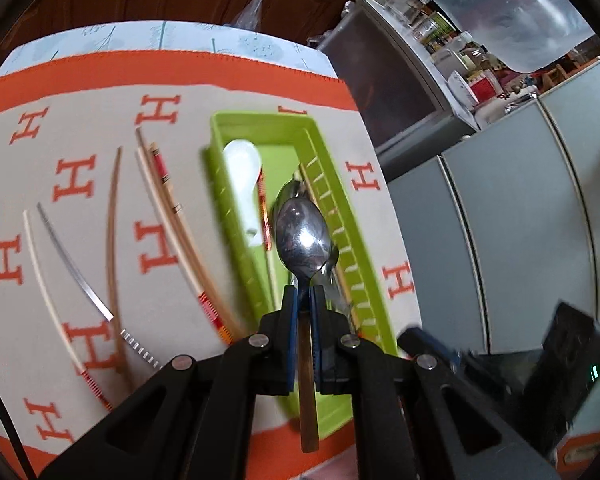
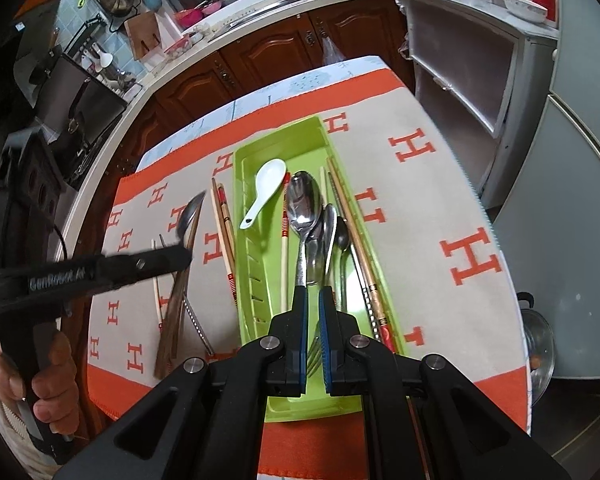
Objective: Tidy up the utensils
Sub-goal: 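Lower the steel spoon into the green tray and open the left tool, then grasp a wooden chopstick with the right tool while the left tool grasps a white chopstick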
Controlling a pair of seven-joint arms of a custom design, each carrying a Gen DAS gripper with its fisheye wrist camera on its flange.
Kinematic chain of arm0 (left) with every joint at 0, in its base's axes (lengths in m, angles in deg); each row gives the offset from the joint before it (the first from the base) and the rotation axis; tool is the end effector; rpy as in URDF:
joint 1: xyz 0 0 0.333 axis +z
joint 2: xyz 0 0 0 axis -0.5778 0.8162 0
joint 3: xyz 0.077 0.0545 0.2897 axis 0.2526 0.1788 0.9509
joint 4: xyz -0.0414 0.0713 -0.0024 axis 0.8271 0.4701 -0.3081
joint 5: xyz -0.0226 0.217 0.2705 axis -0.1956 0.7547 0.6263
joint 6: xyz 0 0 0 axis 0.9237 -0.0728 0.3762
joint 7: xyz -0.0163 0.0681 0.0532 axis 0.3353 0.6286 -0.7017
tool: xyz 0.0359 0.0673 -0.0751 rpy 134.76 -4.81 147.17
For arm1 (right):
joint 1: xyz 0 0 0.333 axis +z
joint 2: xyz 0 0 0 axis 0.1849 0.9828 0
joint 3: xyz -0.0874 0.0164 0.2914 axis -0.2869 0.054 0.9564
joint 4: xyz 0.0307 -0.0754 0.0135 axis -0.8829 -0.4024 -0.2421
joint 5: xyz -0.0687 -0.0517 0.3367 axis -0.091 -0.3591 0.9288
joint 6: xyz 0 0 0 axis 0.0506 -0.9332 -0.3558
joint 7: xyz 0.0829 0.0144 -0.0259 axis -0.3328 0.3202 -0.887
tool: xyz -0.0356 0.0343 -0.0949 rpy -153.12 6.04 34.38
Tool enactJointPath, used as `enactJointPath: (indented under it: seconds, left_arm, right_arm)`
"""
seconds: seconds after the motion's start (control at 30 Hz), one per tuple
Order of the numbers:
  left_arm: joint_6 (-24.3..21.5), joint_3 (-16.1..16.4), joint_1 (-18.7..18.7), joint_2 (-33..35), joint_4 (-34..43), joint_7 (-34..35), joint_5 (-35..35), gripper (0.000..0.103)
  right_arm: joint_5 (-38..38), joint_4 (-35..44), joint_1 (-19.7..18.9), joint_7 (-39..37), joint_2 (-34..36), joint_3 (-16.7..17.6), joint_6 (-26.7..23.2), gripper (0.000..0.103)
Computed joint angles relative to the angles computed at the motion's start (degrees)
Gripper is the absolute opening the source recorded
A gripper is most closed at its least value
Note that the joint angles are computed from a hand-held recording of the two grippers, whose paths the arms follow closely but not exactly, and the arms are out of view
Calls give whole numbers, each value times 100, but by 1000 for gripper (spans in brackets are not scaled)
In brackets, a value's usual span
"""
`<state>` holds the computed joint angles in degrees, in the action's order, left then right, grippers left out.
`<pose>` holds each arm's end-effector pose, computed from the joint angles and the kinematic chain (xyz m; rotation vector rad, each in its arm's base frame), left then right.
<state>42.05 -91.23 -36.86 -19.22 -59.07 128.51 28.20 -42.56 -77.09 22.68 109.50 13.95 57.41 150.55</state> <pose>0.5423 -0.0889 0.5748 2.3658 -1.7786 0.8645 0.5213 0.1386 0.6046 -1.9854 1.6354 -0.0215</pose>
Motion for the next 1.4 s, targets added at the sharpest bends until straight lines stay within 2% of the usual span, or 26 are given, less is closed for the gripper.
enactJointPath:
  seconds: [0.17,0.33,0.4,0.47,0.63,0.7,0.73,0.97,1.1,1.17,1.4]
  left_arm:
    - [98,-120,-123,556,402,-581,688,4]
    - [91,-141,-139,712,377,-783,1024,5]
    - [102,-158,-128,653,310,-704,1005,20]
    - [154,-169,-125,545,208,-602,950,22]
    - [295,-123,-124,10,-278,-359,1006,27]
    - [334,-82,-109,-264,-544,-364,1095,41]
    - [362,-59,-92,-412,-696,-401,1169,44]
    - [657,94,115,-1507,-1903,-774,1617,46]
    - [791,73,284,-2027,-2469,-1061,2027,58]
    - [882,73,357,-2286,-2743,-1150,2207,59]
    - [989,215,490,-2690,-3191,-1308,2301,61]
  right_arm:
    - [-48,-82,-50,78,-43,-34,18,6]
    - [-16,-183,-101,91,-96,-74,57,6]
    - [9,-202,-120,88,-100,-91,53,6]
    - [36,-197,-131,105,-91,-96,23,6]
    - [33,-177,-106,127,-95,-60,-9,6]
    - [73,-184,-73,94,-110,-38,-18,6]
    - [80,-188,-57,93,-120,-28,-28,6]
    - [86,-171,120,42,-91,89,-145,6]
    - [21,-178,287,-51,-113,203,-197,6]
    - [-14,-187,374,-77,-127,253,-197,6]
    - [-248,-68,726,-37,-34,466,-278,6]
